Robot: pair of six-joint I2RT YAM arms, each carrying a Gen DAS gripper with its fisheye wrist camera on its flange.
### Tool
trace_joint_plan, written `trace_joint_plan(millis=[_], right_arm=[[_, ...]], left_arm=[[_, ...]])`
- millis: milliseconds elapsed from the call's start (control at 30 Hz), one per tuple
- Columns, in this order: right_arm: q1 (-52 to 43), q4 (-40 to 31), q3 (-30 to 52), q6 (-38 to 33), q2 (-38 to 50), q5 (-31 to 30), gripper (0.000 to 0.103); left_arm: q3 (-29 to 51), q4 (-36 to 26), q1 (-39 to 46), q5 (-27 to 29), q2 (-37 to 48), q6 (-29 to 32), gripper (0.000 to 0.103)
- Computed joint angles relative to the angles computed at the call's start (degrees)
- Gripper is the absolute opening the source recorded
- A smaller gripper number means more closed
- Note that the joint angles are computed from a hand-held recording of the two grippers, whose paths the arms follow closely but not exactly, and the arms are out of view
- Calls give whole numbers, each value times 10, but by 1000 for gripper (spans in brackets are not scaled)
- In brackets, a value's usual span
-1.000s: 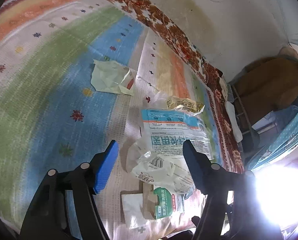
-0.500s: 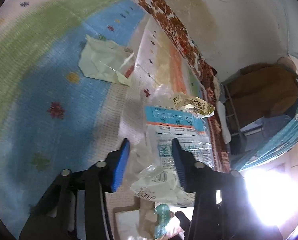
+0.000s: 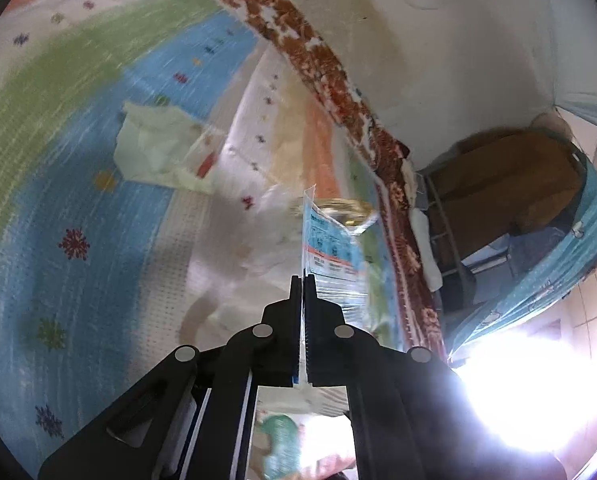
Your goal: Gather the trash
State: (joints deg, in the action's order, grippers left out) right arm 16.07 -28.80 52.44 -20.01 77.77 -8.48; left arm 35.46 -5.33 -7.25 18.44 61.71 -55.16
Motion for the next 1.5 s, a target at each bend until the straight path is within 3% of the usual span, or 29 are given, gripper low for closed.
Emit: trace_joint_plan(millis=[200,633,933,967,1033,1067,1167,1500], right_arm=[[-47,-64,20,-25,-59,-64,7],[-148,-205,89,-51,-111,-180,1],[-169,-270,100,-70,-113,-187,2],[-166,-271,93,-69,-120,-181,4],[-159,-272,81,-69,-133,-172,24],[-159,-273,77,-70,-138,-173,29],[-147,-265,64,-70,-146,-165,32],[-87,-170,17,-44,-132,-123,61]], left_arm=[[52,-86,-66,-63,-55,0,0],[201,-257,-212,-199,-55,36,0],[231,-308,-266,-254,-84,23,0],[230,-309,-268,-254,-87,19,0],[230,-311,-275,-260,-91,17,0],[231,-314,-277,-263,-93,17,0],[233,-317,-278,-266,-95,13,0],[223,-318,-258,-244,-93,9,0]])
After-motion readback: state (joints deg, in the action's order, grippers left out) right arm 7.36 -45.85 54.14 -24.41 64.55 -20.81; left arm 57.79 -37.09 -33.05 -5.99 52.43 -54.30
